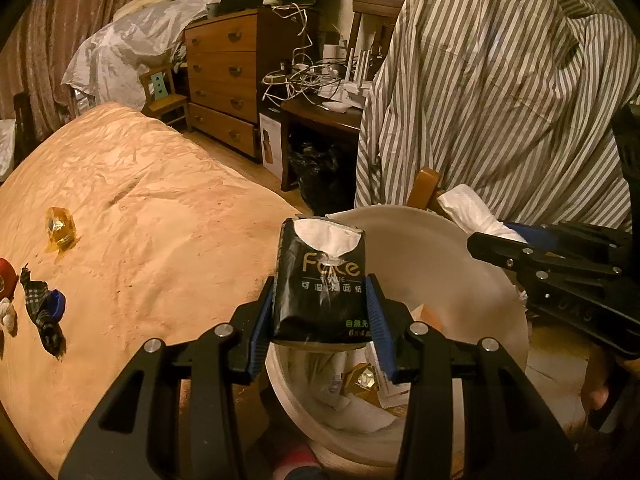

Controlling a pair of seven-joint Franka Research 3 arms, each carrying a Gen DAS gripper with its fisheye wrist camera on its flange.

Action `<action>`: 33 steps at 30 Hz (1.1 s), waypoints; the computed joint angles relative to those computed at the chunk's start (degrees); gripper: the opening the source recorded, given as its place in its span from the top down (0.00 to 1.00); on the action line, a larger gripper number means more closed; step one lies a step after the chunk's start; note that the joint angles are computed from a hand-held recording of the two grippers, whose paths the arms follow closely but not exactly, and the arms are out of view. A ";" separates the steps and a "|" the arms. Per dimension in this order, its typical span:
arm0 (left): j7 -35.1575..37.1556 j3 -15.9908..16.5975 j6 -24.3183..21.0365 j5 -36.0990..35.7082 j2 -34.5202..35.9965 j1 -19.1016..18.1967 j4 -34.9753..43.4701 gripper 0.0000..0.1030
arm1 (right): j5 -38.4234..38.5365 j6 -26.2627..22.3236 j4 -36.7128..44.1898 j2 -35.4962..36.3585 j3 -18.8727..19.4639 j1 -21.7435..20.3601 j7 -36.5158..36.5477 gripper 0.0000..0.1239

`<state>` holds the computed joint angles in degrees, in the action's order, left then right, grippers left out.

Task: Collect trash
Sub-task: 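Open the right tool to drop the mask into the bucket while the left tool holds the tissue pack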

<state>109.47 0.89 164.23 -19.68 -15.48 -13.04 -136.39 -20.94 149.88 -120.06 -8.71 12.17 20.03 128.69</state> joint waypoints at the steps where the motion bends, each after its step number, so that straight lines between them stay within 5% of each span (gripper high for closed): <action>1: -0.26 -0.19 -0.02 0.21 -0.05 0.12 -0.06 0.60 | -0.08 0.07 0.11 0.17 0.00 -0.02 0.09 0.77; 33: -2.01 -0.95 -0.74 1.68 0.33 0.33 0.08 0.60 | 0.10 1.29 -0.90 0.11 -0.10 0.02 0.31 0.77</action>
<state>107.46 -0.06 163.49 -18.00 -15.15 -12.71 -136.31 -20.84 151.17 -120.97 -8.60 12.08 20.06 129.00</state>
